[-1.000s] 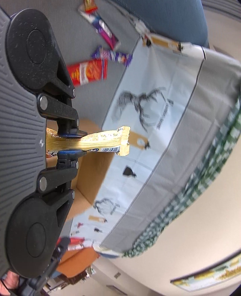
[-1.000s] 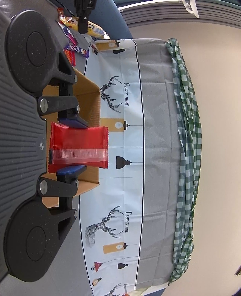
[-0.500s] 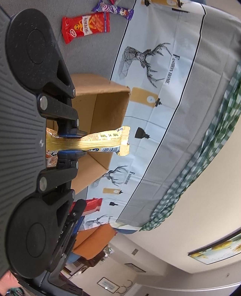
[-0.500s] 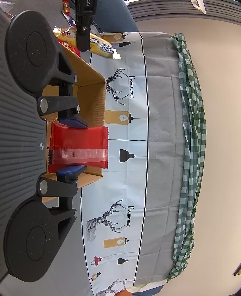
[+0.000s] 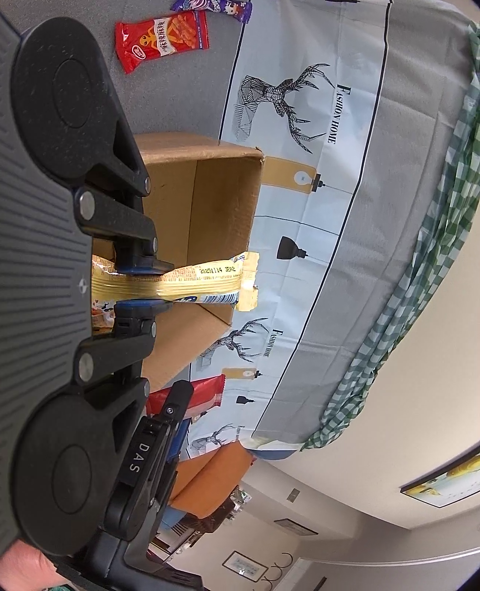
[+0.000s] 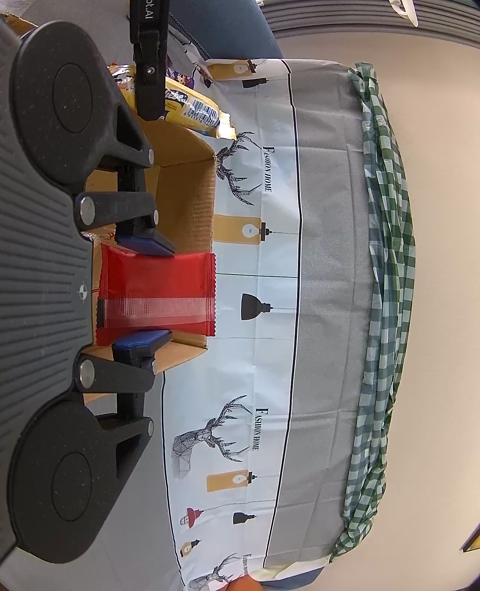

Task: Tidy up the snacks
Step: 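Carry the yellow bar and red packet over the box with both tools, then release the yellow bar into the box with the left tool while the right tool releases the red packet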

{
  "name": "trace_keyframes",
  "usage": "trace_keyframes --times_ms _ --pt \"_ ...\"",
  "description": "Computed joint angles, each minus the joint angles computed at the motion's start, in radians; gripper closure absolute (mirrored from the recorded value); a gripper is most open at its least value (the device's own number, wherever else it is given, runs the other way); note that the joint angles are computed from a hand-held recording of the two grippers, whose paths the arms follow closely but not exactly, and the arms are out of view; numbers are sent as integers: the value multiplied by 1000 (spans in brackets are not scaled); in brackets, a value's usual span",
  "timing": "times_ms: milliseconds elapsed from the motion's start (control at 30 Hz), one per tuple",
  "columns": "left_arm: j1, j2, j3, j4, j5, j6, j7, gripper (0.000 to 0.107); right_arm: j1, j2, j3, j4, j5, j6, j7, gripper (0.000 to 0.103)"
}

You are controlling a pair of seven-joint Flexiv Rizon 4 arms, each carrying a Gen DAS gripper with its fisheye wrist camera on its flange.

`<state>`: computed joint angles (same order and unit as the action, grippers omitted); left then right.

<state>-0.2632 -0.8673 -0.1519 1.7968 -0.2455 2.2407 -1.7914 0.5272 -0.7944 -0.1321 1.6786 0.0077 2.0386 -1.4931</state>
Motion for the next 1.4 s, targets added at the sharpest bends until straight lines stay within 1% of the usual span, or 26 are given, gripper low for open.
trace_keyframes --times_ms 1133,1233,1300,1333,1367,1400 --pt "-17 -14 2 -25 -11 -5 24 94 6 2 -1 3 0 -3 -10 58" --pt "0 -15 -13 -25 14 -5 15 94 6 3 -1 3 -1 -6 -10 58" --pt "44 -18 -55 -27 75 -18 -9 93 -6 3 12 3 -15 -10 -8 57" --pt "52 -18 -63 -28 90 -22 -18 85 -9 3 16 4 -20 -14 -7 55" --pt "50 -19 -60 -29 94 -19 -22 80 -6 2 11 1 -20 -21 -6 48" --pt "48 -20 -56 -31 96 -11 -26 73 7 1 -3 2 -11 -24 -6 43"
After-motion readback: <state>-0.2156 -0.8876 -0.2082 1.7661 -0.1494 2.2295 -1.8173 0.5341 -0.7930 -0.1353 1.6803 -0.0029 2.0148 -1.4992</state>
